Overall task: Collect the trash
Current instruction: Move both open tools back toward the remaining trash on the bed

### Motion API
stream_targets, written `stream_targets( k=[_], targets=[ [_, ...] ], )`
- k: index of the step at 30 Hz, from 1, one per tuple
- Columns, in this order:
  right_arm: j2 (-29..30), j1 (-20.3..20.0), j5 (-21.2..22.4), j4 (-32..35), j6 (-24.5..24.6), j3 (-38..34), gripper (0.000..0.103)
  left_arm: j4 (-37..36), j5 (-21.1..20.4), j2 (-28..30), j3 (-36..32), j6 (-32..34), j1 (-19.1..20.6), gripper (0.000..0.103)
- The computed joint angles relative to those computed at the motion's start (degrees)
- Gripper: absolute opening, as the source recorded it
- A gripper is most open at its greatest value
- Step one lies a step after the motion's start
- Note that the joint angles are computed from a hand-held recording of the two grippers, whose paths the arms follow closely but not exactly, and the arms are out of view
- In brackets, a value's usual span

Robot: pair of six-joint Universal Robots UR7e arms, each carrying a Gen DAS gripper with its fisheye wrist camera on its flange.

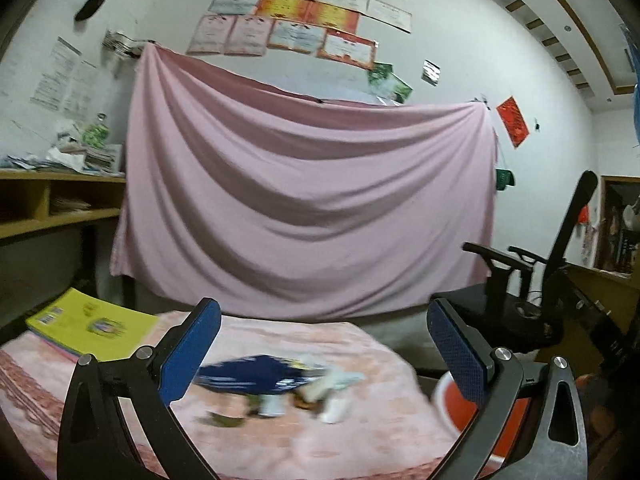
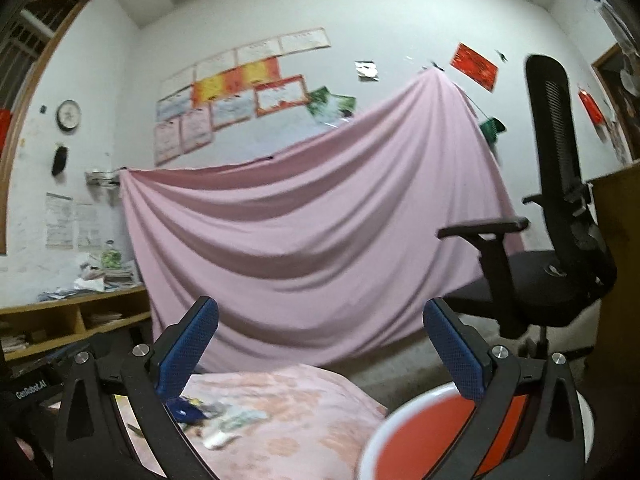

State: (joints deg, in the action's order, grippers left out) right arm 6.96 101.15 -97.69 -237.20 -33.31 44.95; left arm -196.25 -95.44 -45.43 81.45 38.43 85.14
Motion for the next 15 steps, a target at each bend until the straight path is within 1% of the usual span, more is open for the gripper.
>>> stream_targets(
  k=[3,6,9,13,15],
  targets=[
    [2.60,0.78,0.22,3.14,-0.49,-4.78,0.103,0.28,0.47,0.23,-1.72,0.80,1.25,0.101],
    [5.53,1.60,-0.89,6.93,-1.48,-10.27,0.103,-3.79,2.06,1.48,-3.29,1.42,2.03,0.101],
    [8.90,2.26,-2.25,12.00,-2.88,-16.91,0.103,-4.33,1.77,2.24,-4.87,1.90,2.95,0.101],
    [14.00,3.12,-4.91,19.32,-4.39,-27.11,0.103,-2.51,1.12,2.42,-6.25,2.28,4.07,0.101],
    [17.07,3.55,-6.97,24.61,-4.48,-33.54,0.103,-0.25,1.84,2.22,-6.69,2.85,4.36,0.101]
  ],
)
